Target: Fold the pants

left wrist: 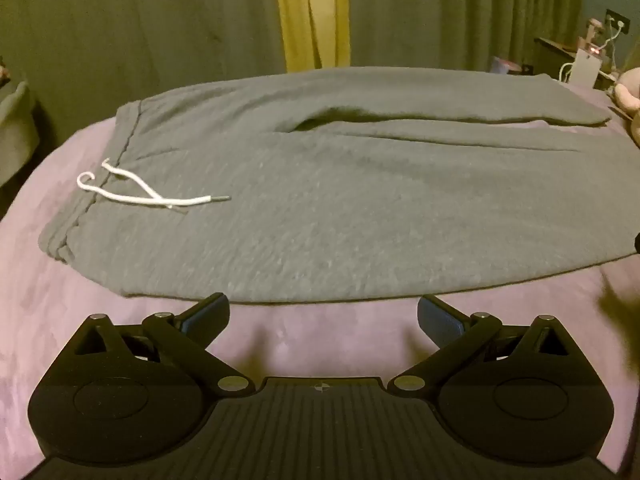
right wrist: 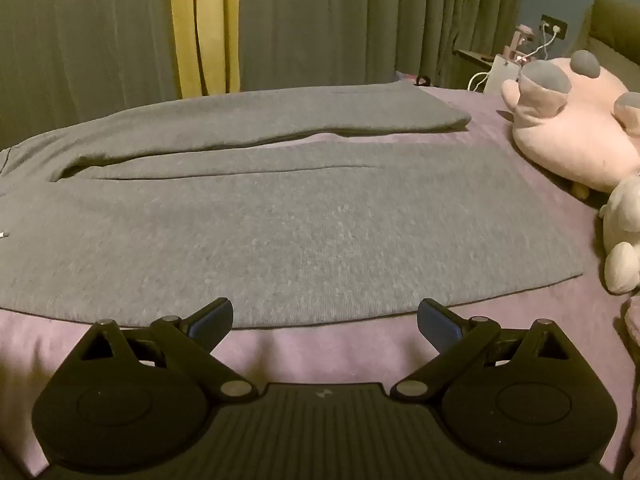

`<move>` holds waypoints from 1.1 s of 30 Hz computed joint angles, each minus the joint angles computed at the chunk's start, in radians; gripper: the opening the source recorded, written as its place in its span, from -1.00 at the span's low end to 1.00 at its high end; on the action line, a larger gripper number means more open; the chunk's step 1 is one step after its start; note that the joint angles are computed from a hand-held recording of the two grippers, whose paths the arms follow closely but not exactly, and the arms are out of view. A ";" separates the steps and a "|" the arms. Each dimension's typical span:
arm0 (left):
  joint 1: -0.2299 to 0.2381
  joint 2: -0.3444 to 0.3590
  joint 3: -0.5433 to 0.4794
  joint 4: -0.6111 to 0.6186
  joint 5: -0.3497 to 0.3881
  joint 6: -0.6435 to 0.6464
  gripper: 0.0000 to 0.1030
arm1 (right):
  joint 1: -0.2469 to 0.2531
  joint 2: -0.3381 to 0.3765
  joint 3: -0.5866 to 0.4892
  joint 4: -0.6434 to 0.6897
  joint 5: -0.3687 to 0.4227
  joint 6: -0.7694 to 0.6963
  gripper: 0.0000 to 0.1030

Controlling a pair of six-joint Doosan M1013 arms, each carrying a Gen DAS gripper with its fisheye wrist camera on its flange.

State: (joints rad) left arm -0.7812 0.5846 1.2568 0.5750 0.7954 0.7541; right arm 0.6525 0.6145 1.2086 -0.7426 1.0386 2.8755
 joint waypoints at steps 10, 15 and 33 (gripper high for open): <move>-0.005 0.011 -0.008 0.024 0.034 -0.004 1.00 | -0.001 -0.001 0.009 -0.009 -0.006 0.010 0.92; -0.006 0.011 -0.008 0.024 0.041 -0.013 1.00 | 0.000 0.002 0.010 -0.013 -0.012 0.020 0.92; -0.003 0.012 -0.009 0.007 0.046 -0.020 1.00 | -0.006 -0.005 0.011 0.001 -0.019 0.030 0.92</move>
